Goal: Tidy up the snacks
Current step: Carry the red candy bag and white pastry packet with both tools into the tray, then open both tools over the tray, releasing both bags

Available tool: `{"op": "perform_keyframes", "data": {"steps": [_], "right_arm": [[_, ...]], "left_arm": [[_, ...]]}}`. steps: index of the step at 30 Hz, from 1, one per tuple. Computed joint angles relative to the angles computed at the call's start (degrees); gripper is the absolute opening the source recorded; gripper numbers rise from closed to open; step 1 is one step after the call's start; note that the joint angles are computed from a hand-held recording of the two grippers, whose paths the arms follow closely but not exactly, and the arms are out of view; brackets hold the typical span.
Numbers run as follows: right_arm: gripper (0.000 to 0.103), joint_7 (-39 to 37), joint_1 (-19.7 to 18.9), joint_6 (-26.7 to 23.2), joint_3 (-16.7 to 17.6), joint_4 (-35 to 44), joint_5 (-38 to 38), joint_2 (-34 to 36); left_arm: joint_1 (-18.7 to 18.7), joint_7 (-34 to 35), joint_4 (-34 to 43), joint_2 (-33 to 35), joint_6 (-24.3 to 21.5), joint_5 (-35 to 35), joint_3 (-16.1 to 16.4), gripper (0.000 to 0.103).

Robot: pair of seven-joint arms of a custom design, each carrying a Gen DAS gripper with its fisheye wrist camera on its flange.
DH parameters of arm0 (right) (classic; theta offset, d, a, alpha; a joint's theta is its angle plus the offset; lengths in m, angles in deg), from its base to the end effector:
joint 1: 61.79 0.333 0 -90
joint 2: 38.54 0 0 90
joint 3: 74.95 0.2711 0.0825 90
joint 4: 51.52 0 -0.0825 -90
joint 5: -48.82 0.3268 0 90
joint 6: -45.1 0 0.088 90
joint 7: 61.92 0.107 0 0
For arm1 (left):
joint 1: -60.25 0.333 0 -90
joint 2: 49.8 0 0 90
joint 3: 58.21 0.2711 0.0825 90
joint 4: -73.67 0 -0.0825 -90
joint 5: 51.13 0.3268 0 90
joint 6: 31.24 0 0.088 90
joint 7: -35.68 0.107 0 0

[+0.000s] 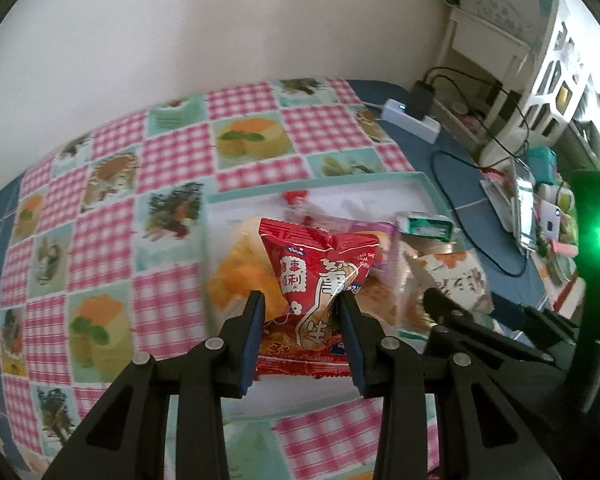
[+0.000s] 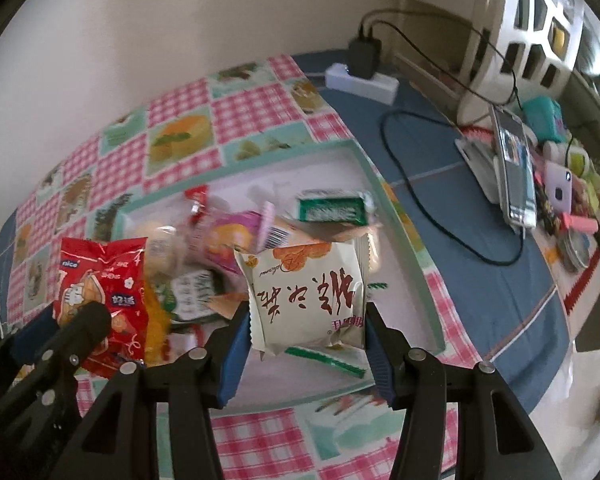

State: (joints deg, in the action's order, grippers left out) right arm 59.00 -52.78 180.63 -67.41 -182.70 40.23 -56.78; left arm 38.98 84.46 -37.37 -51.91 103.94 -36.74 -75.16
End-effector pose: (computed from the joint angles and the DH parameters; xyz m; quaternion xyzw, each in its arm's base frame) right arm 0.4303 0.1300 0.4988 -0.6329 0.7453 -0.1469 0.1498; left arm 0.4212 -0.3300 0.5215 -0.6540 0.7139 -0.2130 0.1315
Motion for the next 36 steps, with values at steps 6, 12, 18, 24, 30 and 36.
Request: {"op": "perform_keyframes", "data": {"steps": [6, 12, 18, 24, 30, 36], "right_arm": [[0.057, -2.13, -0.02, -1.01, -1.74, -0.34, 3.72, 1.00], [0.058, -4.11, 0.18, -1.57, -2.61, -0.53, 7.21, 1.93], [0.062, -5.38, 0.49, -1.47, -2.71, -0.41, 8.98, 2.38], [0.071, -6.30, 0.57, -1.73, -2.82, -1.43, 10.10, 1.68], [0.085, -6.79, 0.37, -0.82, -2.80, -3.55, 10.75, 0.10], [0.102, -6.96, 0.37, -0.06, -2.03, -5.98, 10.77, -1.96]], "left_arm": [[-0.67, 0.01, 1.66, 1.99, -0.75, 0.33, -0.36, 0.049], [-0.10, -0.42, -0.41, 0.29, 0.55, -1.20, 0.21, 0.058], [0.39, -1.75, -3.89, -2.71, 2.31, -0.95, 0.29, 0.072], [0.69, -2.74, -7.33, -5.22, 3.40, -1.52, 0.39, 0.072], [2.09, -8.74, -10.53, -7.97, -0.46, 3.17, -0.10, 0.091], [2.99, -11.33, -15.04, -11.12, -2.71, 1.90, 1.02, 0.099]]}}
